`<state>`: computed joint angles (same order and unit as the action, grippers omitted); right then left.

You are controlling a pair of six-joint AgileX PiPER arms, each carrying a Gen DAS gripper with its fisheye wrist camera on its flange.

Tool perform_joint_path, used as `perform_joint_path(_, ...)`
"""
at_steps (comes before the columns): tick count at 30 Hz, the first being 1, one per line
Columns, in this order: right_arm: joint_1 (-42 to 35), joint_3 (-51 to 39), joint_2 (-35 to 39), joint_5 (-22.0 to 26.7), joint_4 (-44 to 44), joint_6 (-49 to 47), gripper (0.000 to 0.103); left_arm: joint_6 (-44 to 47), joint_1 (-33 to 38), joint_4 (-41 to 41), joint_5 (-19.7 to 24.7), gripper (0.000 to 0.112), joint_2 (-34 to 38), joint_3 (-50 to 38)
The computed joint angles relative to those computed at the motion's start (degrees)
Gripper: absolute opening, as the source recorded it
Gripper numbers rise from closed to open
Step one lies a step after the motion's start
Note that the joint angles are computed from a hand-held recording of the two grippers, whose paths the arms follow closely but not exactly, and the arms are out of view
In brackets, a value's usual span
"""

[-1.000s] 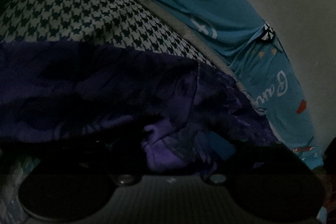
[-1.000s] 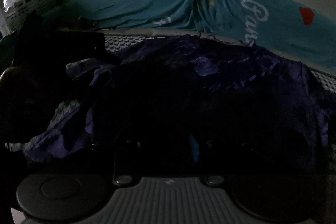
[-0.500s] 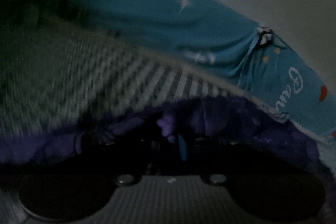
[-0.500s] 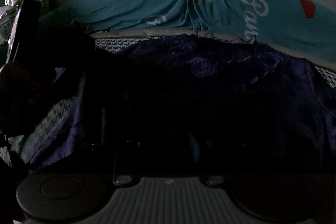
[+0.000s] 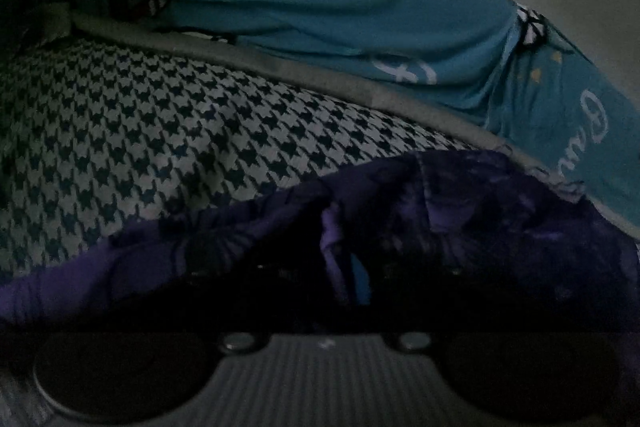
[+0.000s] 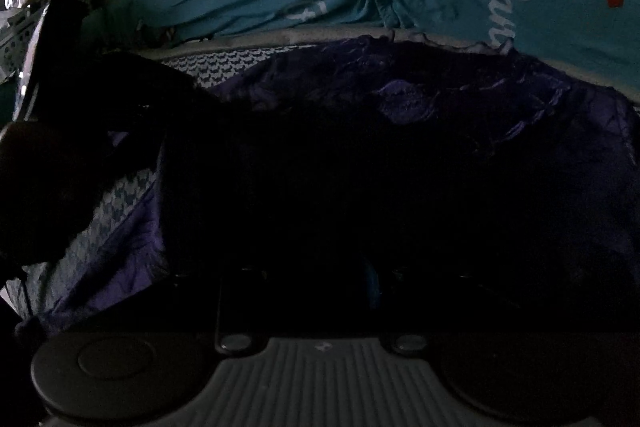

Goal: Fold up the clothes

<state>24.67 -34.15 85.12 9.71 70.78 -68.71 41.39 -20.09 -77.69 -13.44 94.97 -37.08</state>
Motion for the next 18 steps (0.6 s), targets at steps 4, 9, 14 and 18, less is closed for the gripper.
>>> perform_joint_path(4, -0.5, 0.0, 0.5, 0.2, 1.4, -0.4, 0.038, 1.1, 1.0, -1.8, 2.7, 0.038, -2.6, 2.3)
perform_joint_path(9, -0.5, 0.2, 0.6, -0.3, 0.2, 1.0, 0.038, 8.6, 1.2, -8.9, 6.0, 0.041, -8.0, 5.5)
perform_joint_path(14, -0.2, 0.4, 0.9, -0.6, 2.3, -1.6, 0.039, 11.8, -2.3, -10.8, 2.8, 0.041, -13.2, 8.0)
perform_joint_path(18, 0.1, 0.8, 0.9, -1.1, 4.7, -4.1, 0.041, 5.1, -6.6, -1.8, -2.6, 0.041, -18.0, 10.1)
